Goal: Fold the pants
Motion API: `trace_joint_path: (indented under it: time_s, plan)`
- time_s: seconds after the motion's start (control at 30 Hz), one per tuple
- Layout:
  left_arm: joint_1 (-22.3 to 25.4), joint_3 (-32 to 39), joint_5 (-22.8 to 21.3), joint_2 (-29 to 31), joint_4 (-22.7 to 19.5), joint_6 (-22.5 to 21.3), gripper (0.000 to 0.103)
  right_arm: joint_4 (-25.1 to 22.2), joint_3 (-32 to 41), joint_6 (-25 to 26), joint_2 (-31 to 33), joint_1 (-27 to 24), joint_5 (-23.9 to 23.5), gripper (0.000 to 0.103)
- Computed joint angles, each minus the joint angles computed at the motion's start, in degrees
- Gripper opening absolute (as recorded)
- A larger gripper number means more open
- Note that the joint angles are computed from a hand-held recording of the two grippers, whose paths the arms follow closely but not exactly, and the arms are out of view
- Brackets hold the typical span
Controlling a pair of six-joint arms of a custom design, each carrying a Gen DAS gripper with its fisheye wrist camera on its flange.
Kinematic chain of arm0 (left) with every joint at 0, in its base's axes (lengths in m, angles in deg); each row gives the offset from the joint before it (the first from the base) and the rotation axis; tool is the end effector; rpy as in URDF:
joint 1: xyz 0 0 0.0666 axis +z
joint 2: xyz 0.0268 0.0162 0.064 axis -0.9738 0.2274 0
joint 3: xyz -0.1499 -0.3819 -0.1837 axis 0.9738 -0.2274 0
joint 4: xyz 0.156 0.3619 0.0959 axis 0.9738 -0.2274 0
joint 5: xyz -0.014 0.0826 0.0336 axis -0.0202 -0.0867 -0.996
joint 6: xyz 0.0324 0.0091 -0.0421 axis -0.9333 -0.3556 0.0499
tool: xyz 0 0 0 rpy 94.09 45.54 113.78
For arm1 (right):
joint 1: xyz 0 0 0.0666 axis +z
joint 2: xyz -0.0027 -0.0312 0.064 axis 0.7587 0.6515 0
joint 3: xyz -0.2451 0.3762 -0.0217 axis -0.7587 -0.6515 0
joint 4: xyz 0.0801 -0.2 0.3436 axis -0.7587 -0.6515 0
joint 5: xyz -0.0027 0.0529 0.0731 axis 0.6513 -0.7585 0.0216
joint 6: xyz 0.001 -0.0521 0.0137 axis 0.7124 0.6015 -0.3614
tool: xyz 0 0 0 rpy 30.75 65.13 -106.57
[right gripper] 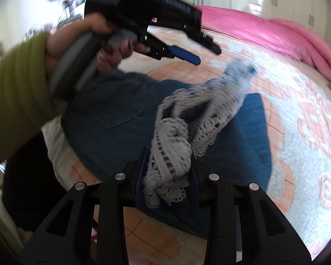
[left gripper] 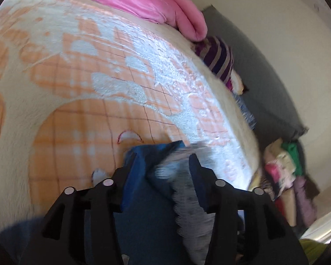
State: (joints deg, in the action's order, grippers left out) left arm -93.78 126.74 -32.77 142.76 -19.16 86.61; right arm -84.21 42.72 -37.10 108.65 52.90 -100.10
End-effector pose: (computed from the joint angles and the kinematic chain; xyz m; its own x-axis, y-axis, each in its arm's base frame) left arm 0.6793 -0.2219 0.4386 -0.8288 -0.3395 -0.4448 0.0561 0.7405 -0.6697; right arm 0.5921 0.0549 0.4237 -0.4361 -0.5876 -0.6816 -0.8019 0.5974 -0.0019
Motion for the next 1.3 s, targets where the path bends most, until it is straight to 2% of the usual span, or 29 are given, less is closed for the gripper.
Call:
trace_joint_path:
  time_s: [0.03, 0.07, 0.17, 0.27, 0.3, 0.47, 0.5, 0.53, 0.57, 0.6, 0.63, 0.67, 0.73, 0.8, 0.87, 1.03, 1.1, 1.23, 1.3]
  plan:
    - [0.36, -2.61, 1.14, -1.32, 2.18, 2.11, 0.065, 0.33, -0.66, 0.77, -0.24, 0.31, 0.41, 0.027]
    - [0.49, -3.57, 1.42, -1.80, 2.64, 3.01, 0.069, 0.52, -1.06, 1.29, -0.34, 0.49, 0.64, 0.027]
    - [0.34, -6.07, 0.19, -2.79, 2.11, 4.17, 0.069, 1.58, -2.84, 2.48, -1.10, 0.93, 0.97, 0.033]
    - [0.22, -6.91, -1.09, -2.67, -0.27, 5.48, 0.071, 2.99, -3.87, 3.03, -1.92, 0.77, 1.03, 0.036]
    - [0.12, -7.08, -1.13, -2.62, 0.01, 5.81, 0.072, 3.19, -4.03, 2.88, -2.07, 0.67, 0.92, 0.040]
    - [-0.49, -5.05, -1.37, -1.48, -0.37, 5.81, 0.070, 3.53, -4.72, 1.60, -2.61, 0.21, 1.12, 0.049]
    - [-0.74, -3.72, -2.06, -0.82, -1.90, 5.15, 0.066, 3.55, -4.86, 1.59, -2.70, 0.04, 1.16, 0.049]
    - [-1.01, -2.26, -3.46, -0.11, -3.75, 4.49, 0.057, 3.52, -4.89, 1.54, -2.70, -0.12, 1.00, 0.049]
    - [-1.23, -1.27, -4.19, 0.50, -4.71, 4.32, 0.032, 3.15, -4.76, 1.68, -2.65, -0.22, 0.79, 0.047]
    - [-1.37, -0.91, -4.50, 0.77, -4.74, 4.77, 0.026, 2.59, -4.67, 2.04, -2.61, -0.26, 0.66, 0.027]
    - [-1.49, -0.56, -4.57, 0.98, -4.52, 5.34, 0.024, 2.14, -4.46, 2.38, -2.59, -0.39, 0.20, 0.015]
    - [-1.60, -0.21, -4.79, 1.08, -4.50, 5.43, 0.019, 2.48, -5.13, 2.01, -3.35, -0.05, 0.09, 0.011]
    - [-1.64, -0.53, -5.42, 0.45, -3.57, 4.78, 0.019, 4.24, -6.62, 2.19, -4.97, 0.48, -0.58, 0.011]
    - [-1.46, -2.24, -5.74, -0.99, -0.87, 4.94, 0.019, 6.09, -8.04, 4.53, -6.65, 0.88, -1.38, 0.011]
    - [-1.07, -3.53, -6.15, -1.87, 0.08, 4.71, 0.019, 5.83, -8.15, 5.76, -6.75, 1.24, -1.77, 0.011]
    - [-0.73, -5.23, -7.53, -1.98, -2.05, 4.76, 0.019, 3.04, -8.32, 6.95, -5.46, 2.84, 0.58, 0.011]
    - [-0.83, -5.73, -8.09, -1.86, -1.81, 4.56, 0.021, 2.91, -8.84, 7.25, -5.53, 2.97, 0.34, 0.017]
    - [-1.06, -5.84, -8.84, -1.60, -1.43, 3.86, 0.025, -0.87, -6.75, 7.48, -4.68, 2.33, -2.47, 0.025]
    - [-1.15, -6.76, -9.23, -2.37, -0.11, 4.36, 0.035, -4.97, -4.48, 8.53, -3.60, 0.47, -5.59, 0.028]
